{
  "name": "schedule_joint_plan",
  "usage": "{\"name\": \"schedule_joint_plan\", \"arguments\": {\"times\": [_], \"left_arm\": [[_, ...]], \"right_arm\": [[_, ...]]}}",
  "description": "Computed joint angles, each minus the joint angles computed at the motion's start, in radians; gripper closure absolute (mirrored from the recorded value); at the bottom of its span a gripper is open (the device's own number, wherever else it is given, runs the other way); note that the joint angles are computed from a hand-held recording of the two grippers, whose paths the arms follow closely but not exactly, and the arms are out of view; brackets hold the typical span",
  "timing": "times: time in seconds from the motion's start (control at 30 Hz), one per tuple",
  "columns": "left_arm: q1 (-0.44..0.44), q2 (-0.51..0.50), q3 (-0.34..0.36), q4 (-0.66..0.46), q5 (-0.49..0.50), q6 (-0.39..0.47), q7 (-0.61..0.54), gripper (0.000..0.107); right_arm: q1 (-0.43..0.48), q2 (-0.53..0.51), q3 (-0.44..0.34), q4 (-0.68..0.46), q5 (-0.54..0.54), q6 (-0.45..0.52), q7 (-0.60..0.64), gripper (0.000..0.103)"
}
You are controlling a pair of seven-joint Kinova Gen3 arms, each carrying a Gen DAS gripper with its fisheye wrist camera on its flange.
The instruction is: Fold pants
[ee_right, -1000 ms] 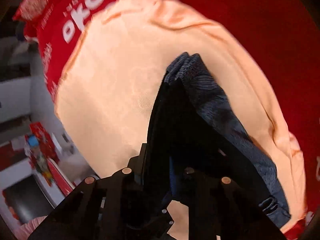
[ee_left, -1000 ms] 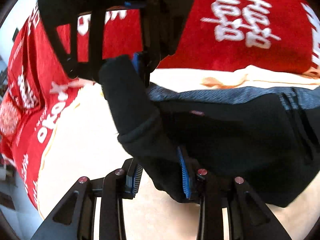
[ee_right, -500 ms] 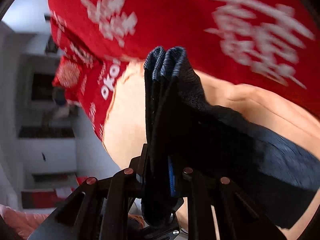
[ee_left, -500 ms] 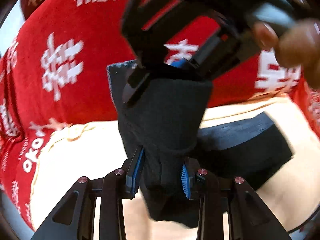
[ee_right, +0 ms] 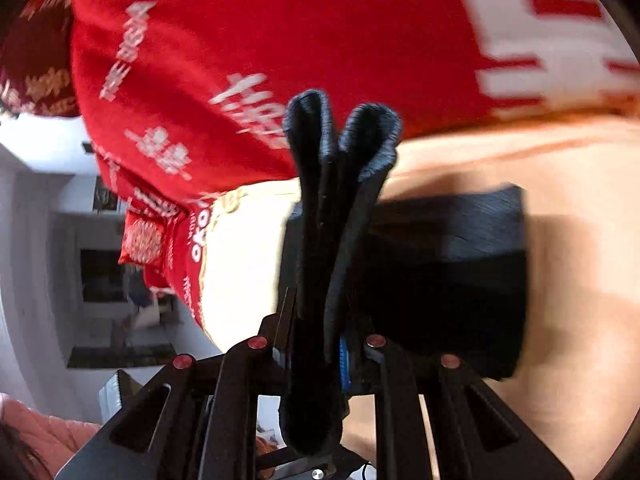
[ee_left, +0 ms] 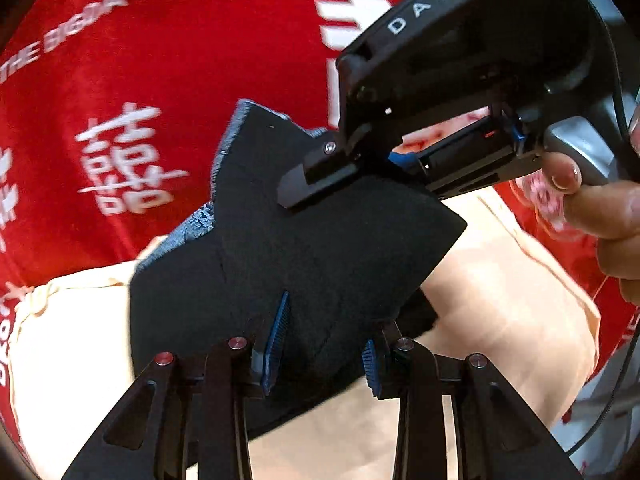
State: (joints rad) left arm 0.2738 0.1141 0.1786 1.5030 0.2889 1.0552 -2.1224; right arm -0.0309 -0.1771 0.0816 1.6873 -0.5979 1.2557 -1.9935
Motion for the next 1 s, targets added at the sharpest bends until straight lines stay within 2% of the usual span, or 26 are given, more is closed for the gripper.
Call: {"name": "schedule_joint_plan", "arguments": {"times": [0.13,0.37,0.47,0.57,0.63,0.73,0.9,1.0], "left_arm": [[0.090,0.042,0.022,0.024,-0.129,-0.006,0.126,0.073],[0.131,0.088,0.028,0.025,-0.216,-0.004,0.164,0.073],[0.117,0.095,0.029,0.006,-0.200,0.032,0.131,0.064],[0.101,0.098,0.018,-0.031,-0.185,0.096,0.136,0.043],[0.070,0.102,0.008,-0.060,-0.153,0.151,0.125,0.043],[0.045,0.090,-0.009,-0.076,-0.155,0.195,0.129,0.043],[0.001,0.098,-0.039,-0.121,-0.175,0.237,0.166,0.043],[-0.021,0.120,-0.056,-0.148,-0.201,0.233,0.201,0.043]], "right_arm": [[0.023,-0.020,0.029,0.116,0.020,-0.006,0.059,0.086],[0.052,-0.045,0.037,0.268,0.019,-0.089,0.113,0.083],[0.049,-0.051,0.025,0.270,0.028,-0.102,0.101,0.082],[0.043,-0.047,0.006,0.246,0.067,-0.096,0.069,0.082],[0.041,-0.068,0.007,0.253,0.089,-0.084,0.055,0.081],[0.031,-0.069,-0.040,0.232,0.148,-0.082,-0.023,0.081],[0.003,-0.065,-0.091,0.190,0.254,-0.045,-0.136,0.078],[-0.025,-0.053,-0.149,0.144,0.354,-0.001,-0.234,0.072]]}}
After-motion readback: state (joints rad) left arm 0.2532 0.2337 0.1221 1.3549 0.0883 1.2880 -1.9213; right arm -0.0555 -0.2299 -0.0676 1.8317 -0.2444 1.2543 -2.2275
